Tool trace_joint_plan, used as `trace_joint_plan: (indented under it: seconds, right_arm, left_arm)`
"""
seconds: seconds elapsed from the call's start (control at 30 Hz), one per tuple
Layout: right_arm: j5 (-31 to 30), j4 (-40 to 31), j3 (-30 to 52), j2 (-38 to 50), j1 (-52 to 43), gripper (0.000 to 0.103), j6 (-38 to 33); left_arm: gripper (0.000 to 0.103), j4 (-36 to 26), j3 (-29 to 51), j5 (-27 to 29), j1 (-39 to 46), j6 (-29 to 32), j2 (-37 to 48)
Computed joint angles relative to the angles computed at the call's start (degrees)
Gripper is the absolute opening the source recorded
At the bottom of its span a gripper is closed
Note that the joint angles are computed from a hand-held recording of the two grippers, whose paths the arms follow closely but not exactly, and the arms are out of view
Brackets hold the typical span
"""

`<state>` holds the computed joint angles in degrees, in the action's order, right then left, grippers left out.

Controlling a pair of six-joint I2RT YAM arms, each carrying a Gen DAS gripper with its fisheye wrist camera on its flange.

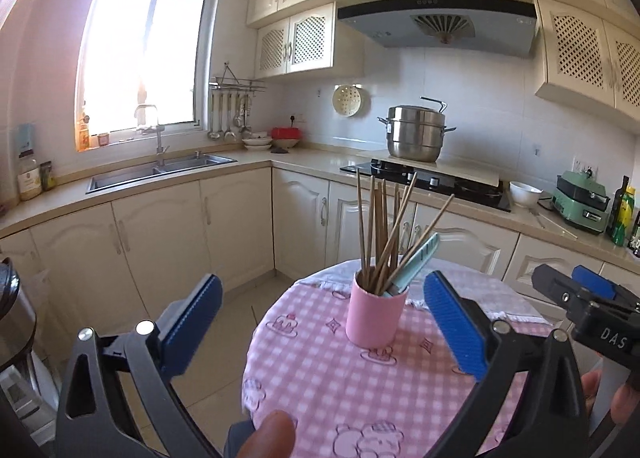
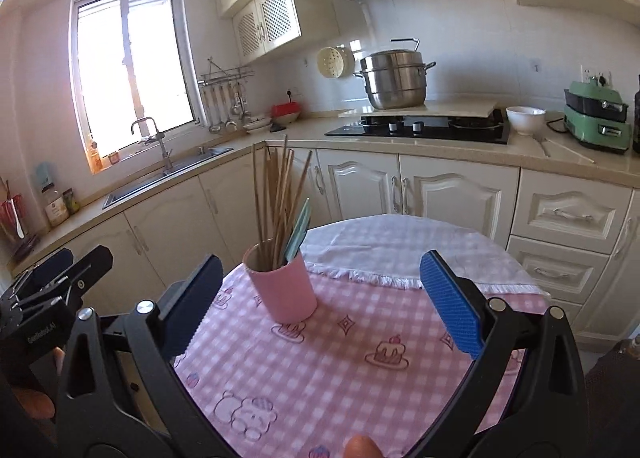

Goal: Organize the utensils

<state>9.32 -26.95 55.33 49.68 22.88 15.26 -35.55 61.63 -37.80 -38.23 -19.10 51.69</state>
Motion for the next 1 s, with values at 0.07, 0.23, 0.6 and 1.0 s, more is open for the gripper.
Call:
trace_joint_plan:
  seconds: [0.07, 0.23, 0.6, 1.0]
  right_arm:
    - [2.3, -2.2, 0.6, -2.1, 2.1, 0.097, 0.3]
    - [9.1, -8.1, 2.3, -6.6, 8.6, 0.097, 2.8]
    - [23.7, -13.8, 4.4, -10.4, 21.8, 0.097, 4.7]
    - [27.0, -15.2, 4.5, -11.0, 24.8, 0.097, 5.9]
  left_arm:
    - [0.099, -2.9, 1.2, -4.9, -4.3, -1.7, -0.6]
    - [0.099, -10.7, 3.9, -12.5, -14.0, -6.6, -1.9]
    - [0.099, -24.2, 11.3, -25.4, -29.4, -18.9, 1.0]
    - [0.099, -34.8, 16.0, -31.4, -35.3, -28.3, 5.4]
